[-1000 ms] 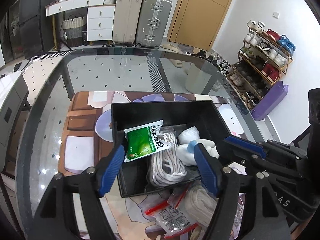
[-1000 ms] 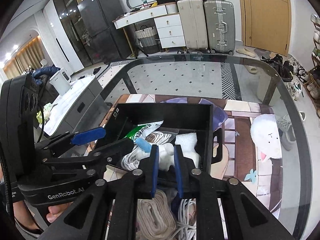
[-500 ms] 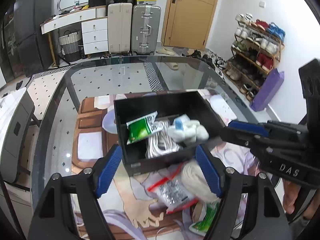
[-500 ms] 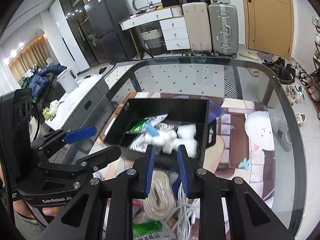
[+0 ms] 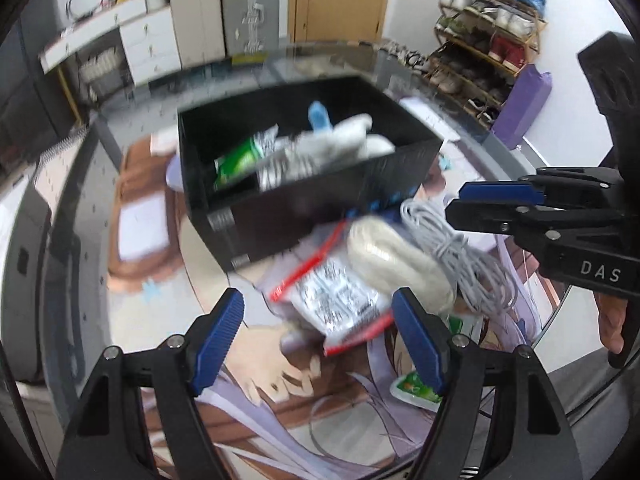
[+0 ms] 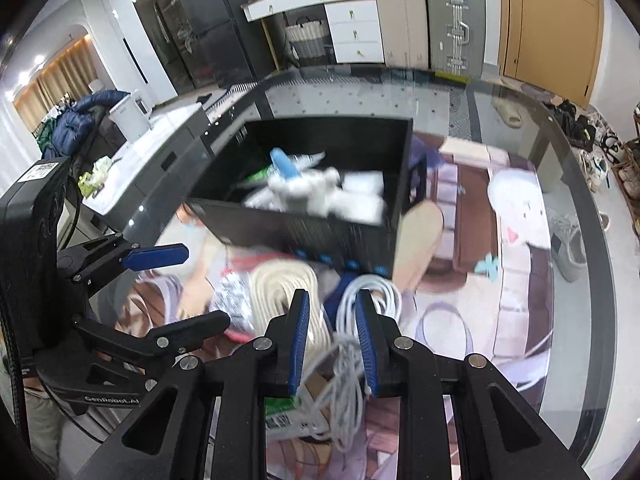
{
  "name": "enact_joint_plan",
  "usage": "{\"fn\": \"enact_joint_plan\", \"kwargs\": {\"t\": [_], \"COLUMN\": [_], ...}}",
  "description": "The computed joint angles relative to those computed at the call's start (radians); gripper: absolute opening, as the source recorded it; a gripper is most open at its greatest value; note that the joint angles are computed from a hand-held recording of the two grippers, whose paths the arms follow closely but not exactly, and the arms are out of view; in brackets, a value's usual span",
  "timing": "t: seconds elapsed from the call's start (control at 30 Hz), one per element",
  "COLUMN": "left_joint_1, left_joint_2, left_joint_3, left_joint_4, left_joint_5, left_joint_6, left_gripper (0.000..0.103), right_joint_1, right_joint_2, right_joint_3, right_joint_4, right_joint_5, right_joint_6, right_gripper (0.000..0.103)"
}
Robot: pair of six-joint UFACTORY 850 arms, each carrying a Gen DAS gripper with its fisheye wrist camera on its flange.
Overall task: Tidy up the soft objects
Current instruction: 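Withdraw both tools from the box toward the coiled cables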
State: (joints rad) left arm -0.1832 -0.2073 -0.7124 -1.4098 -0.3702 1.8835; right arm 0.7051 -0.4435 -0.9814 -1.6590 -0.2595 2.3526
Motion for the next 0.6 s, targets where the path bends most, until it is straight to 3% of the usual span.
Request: {"fn": "enact_joint_plan", "kwargs": {"t": [0.2,0.27,0.37,0.6], "left_joint_1": [-0.033,-0.041,-0.051,-0.079], "left_joint_2": [-0.008,-0.011,-0.013,-0.031], "left_joint_3": [0.010,0.011,0.012,-0.002], "left_joint_4": [-0.046,-0.041,-0.090,-0.138], "left_joint_5": [0.069,0.072,0.079,0.083], "left_joint_6": [0.053,0.037,0.062,0.062], "left_gripper": [0.077,0.077,0.077,0.077], "right_joint_1": [0.007,0.007,0.006,0.008], "right_joint_2": [-0.003,-0.003,0.002,0.013], "right_joint_3": [0.018,0.025,0.032,0.041], "right_joint_4": [0.056,0.071,0.039,0.045], "right_joint_5": [0.010,0.012,0.020,0.008], "right_joint_6": [-0.057,-0.065,-0.032,-0.035], "right_gripper": [0.024,0.026,0.038,0.039]}}
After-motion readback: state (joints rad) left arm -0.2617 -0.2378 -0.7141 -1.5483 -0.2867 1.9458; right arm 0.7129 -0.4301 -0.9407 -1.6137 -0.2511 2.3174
